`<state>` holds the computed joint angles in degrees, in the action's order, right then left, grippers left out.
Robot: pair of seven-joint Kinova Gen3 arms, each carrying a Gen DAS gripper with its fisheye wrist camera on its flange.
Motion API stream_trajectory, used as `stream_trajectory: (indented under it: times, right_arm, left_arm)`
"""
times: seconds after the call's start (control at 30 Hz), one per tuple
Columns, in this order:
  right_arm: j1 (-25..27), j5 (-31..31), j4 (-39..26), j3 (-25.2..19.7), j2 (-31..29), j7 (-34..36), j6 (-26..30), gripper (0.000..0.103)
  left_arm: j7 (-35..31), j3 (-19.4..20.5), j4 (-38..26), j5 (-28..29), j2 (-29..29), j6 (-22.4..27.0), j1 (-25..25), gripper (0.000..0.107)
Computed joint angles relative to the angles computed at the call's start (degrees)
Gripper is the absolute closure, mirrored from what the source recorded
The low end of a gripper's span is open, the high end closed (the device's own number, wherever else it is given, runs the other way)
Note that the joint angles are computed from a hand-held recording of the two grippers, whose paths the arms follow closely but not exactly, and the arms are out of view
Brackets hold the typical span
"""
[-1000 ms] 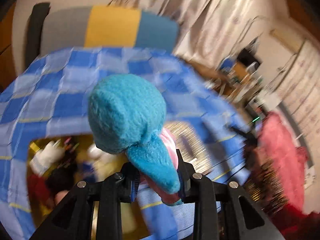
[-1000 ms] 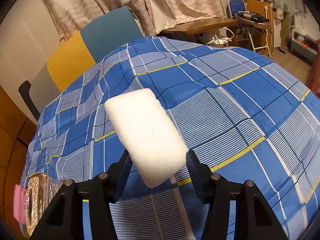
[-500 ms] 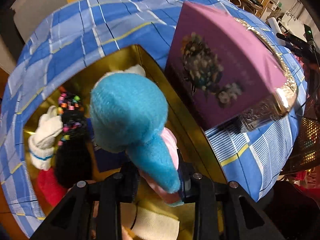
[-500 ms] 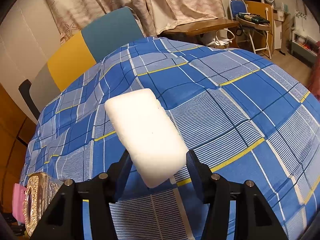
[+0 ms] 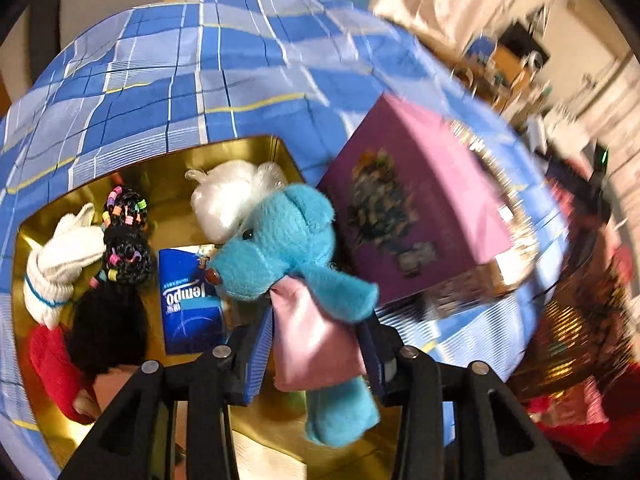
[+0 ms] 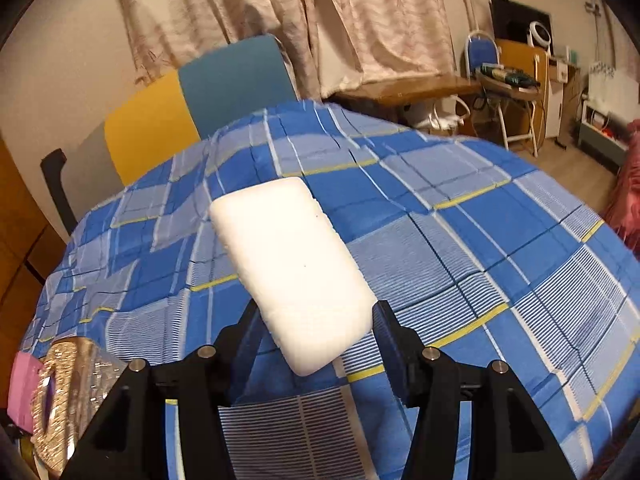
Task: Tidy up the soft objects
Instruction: 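Carry the plush toy and white sponge over the gold tray, then lower the plush toy into the tray and open the left gripper while the right carries the sponge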
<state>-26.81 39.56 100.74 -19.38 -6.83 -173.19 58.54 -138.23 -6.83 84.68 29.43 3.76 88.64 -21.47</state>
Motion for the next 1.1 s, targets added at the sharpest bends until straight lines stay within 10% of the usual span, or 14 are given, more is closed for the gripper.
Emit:
stream_trajectory:
  times: [0.2,0.6,1.1]
  right_arm:
    - [-5.6,6.4,-5.3,-6.8,-0.3,-1.7,8.7,0.047]
    - [-22.8,17.7,-21.6,-13.3,9.2,-1.8,11.1,0.046]
    - [-34.6,5.3,-41.6,-9.2,30.4,8.7,3.3,0.045]
  left_arm:
    - [-2.2,-3.1,1.8,8.3,-0.8,4.3,-5.9,0.067]
    - [-7.0,-11.1,11.1,13.3,-9.0,-2.5,-11.8,0.067]
    - [-6.3,-19.8,18.3,8.5,-18.3,-16.3,-10.8,0.067]
